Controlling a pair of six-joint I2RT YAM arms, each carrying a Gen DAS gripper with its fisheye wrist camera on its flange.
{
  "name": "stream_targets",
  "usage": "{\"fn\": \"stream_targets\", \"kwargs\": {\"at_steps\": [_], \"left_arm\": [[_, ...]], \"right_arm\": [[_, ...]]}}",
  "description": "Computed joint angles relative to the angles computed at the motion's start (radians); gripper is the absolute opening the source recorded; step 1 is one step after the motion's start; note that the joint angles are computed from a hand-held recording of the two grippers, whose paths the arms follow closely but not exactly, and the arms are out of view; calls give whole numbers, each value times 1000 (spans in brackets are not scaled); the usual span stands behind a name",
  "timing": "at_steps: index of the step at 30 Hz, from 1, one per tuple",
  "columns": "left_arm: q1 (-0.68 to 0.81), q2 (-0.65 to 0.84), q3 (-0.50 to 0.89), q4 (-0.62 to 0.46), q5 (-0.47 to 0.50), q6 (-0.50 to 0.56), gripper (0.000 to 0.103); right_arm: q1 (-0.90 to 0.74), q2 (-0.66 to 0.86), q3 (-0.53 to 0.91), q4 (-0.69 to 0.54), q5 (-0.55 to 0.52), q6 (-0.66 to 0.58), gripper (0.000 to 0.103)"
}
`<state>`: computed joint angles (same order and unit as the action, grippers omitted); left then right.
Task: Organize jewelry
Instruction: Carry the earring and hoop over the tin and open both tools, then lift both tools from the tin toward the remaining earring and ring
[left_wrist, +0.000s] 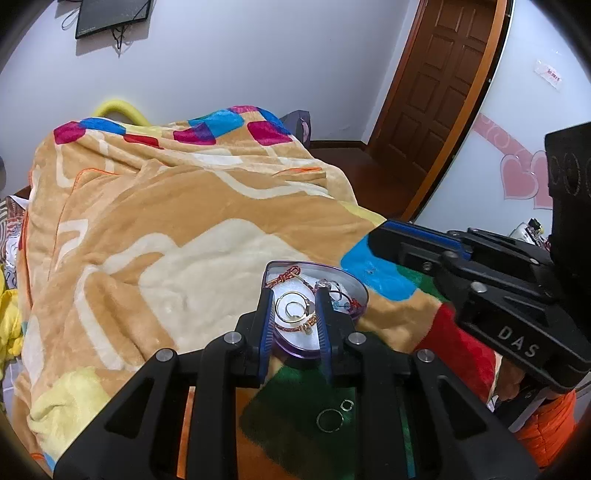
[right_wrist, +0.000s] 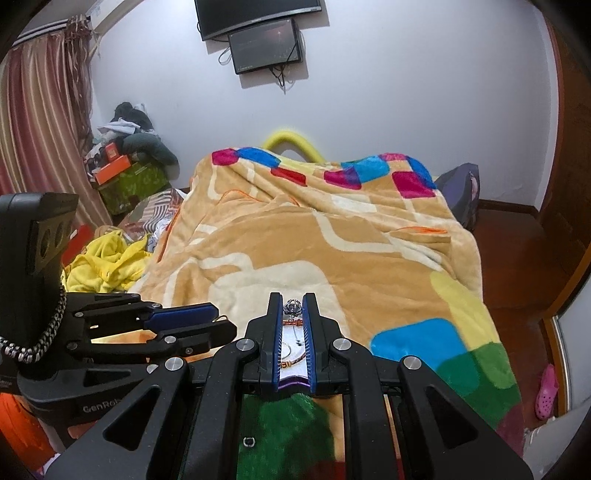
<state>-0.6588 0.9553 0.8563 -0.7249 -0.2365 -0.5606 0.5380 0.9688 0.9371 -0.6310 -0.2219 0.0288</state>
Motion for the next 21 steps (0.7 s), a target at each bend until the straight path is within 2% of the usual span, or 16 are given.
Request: {"fn": "stream_targets", "kwargs": {"at_steps": [13,21], "left_arm": [[56,86,-41,89,95,40,21],[62,111,-40,98,114,52,21]], "right_arm": [[-27,153,24,-19,-33,-44,10],[-53,170,25,-40,-46,-57,10]]}}
